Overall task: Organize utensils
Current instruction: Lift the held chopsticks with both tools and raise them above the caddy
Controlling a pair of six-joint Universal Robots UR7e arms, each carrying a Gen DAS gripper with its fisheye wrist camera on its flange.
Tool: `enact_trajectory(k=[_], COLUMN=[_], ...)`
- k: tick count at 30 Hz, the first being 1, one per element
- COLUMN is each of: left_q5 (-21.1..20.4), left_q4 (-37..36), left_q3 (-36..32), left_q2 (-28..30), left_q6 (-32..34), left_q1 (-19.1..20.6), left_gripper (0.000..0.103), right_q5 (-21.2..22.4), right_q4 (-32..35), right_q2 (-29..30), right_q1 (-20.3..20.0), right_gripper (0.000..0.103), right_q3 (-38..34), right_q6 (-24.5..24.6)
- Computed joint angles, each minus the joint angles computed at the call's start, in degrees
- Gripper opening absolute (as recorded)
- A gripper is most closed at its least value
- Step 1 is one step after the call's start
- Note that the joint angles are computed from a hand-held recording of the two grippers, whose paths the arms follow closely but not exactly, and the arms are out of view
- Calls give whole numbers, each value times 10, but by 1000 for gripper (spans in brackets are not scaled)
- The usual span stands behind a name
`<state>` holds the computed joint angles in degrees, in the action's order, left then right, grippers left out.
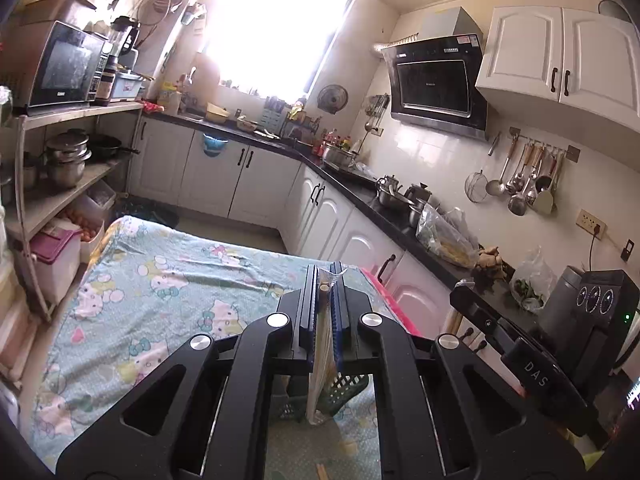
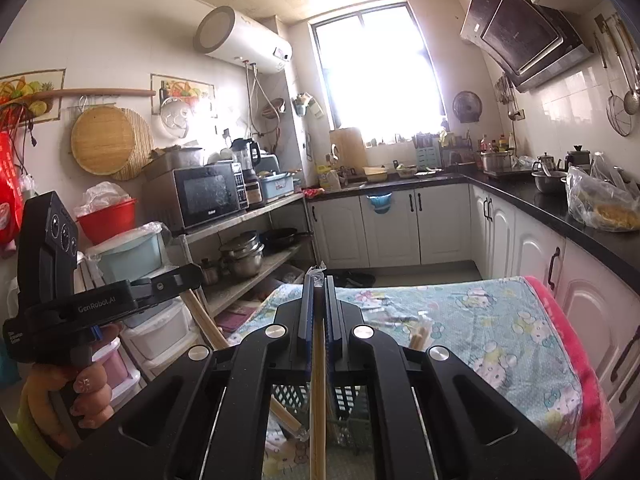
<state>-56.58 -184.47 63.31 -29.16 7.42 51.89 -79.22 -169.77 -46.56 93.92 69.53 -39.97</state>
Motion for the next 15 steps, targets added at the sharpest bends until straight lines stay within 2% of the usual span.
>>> enact_trajectory(k=[9,15], left_q5=[27,43], left_q4=[-11,-18], left_q3=[-32,-47], left_q2=[10,17], left_q6=[35,45], left_q1=[0,3], left_gripper=[3,3], right_q5=[13,21], right_q4=[-23,-40], right_q2=[36,67], right_q1=[5,11], right_gripper=[5,5], right_q3=[-56,-95], right_q6=[19,3])
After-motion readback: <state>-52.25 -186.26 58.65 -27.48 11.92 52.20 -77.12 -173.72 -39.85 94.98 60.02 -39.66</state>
